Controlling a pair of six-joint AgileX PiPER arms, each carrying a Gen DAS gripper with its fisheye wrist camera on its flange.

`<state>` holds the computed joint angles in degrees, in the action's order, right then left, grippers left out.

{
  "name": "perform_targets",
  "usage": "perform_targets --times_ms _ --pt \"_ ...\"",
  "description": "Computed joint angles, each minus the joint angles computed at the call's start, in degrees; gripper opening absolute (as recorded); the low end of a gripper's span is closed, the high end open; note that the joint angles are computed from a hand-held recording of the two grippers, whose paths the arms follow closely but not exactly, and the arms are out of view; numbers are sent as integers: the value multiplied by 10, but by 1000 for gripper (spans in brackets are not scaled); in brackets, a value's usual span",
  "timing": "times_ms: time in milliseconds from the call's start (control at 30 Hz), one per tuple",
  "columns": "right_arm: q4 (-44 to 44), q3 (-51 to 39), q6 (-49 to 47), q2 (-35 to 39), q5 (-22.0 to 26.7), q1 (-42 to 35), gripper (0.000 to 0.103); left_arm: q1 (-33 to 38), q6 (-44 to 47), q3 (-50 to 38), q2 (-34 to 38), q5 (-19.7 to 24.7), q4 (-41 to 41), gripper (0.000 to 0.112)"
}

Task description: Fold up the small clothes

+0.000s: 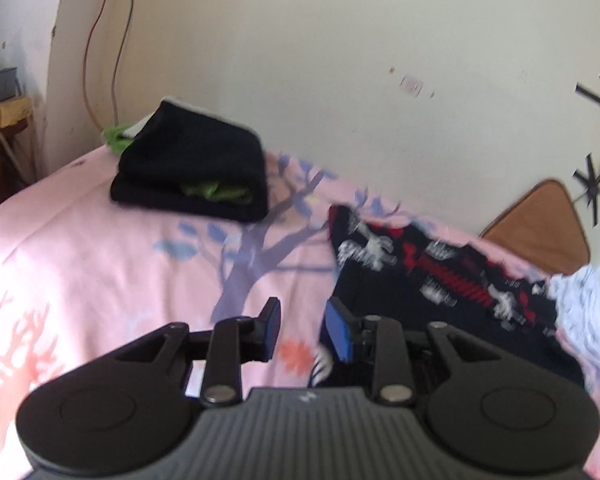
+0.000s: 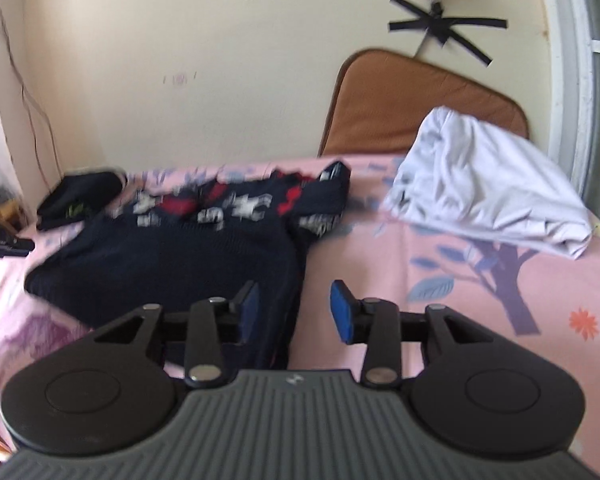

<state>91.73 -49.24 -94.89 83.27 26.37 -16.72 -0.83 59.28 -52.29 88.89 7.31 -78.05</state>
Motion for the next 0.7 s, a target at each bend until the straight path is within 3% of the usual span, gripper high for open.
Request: perform_targets --times_ms 100,200,300,367,400,467,533,600,633,700 --pt "29 -35 -7 33 2 27 43 -29 -54 -54 34 11 63 26" --pt "27 -77 -8 84 7 59 43 -76 -207 -115 91 11 234 26" --pt "-45 -135 58 145 -4 78 43 -96 -370 -175 160 38 406 26" --pt "-153 -188 164 198 -25 85 44 -96 -446 -192 189 49 494 19" --pt "-182 -203 191 202 -8 76 43 -95 -450 -185 183 50 510 18" --pt "-240 -238 230 209 43 59 43 -78 -426 -193 169 95 495 18" --pt "-231 -275 208 214 93 37 43 -65 -422 -215 157 116 482 18" --pt "-239 -348 231 241 122 30 46 -68 -489 -271 167 117 555 20" --pt "-265 -400 265 264 133 33 48 -73 -531 -329 190 147 605 25" --pt "-300 -515 316 329 116 52 57 -94 -601 -443 258 156 689 33"
